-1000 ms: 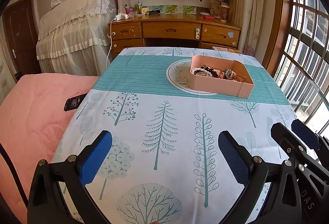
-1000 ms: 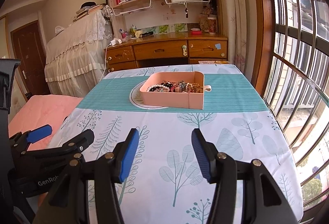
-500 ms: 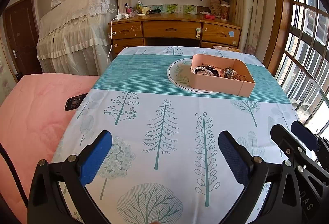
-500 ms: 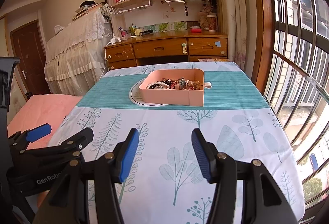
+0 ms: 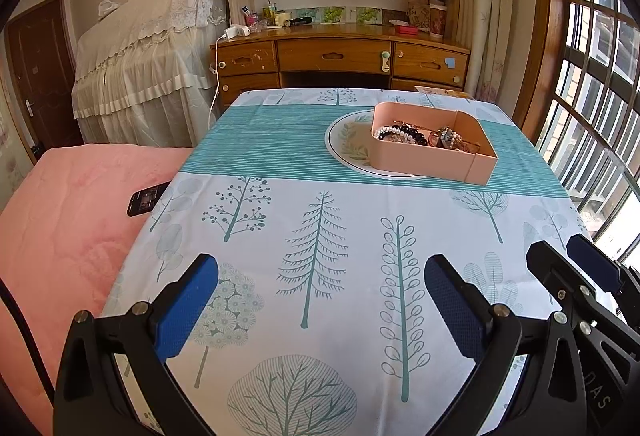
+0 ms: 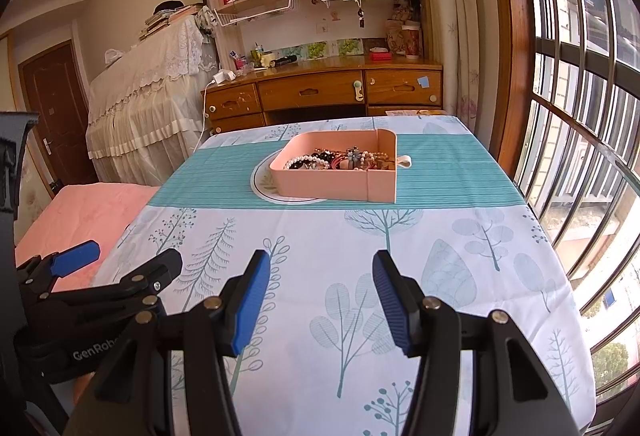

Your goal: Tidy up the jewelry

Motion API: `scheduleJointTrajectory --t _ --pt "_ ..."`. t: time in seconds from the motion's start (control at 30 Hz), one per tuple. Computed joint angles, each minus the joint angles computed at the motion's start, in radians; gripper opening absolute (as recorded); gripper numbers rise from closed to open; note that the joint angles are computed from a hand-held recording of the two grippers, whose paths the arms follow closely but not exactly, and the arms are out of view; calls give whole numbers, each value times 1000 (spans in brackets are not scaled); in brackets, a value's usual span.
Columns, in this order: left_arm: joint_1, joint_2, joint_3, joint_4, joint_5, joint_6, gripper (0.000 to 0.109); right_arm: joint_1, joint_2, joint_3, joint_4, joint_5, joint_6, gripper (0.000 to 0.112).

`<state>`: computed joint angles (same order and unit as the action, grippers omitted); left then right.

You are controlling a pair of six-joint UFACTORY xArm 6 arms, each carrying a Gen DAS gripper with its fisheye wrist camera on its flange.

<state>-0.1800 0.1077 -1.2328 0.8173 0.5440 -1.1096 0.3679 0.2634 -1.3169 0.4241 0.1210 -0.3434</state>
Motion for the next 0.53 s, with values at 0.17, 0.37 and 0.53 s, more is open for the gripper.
scheduleJointTrajectory --t 0.17,0.37,0.53 --pt "0 0 -1 -4 0 5 102 0 0 1 4 2 -2 54" --pt "0 -1 2 -1 1 4 102 1 -2 6 4 1 0 54" --pt "6 -9 17 -15 -6 20 102 1 -5 12 -3 4 8 54"
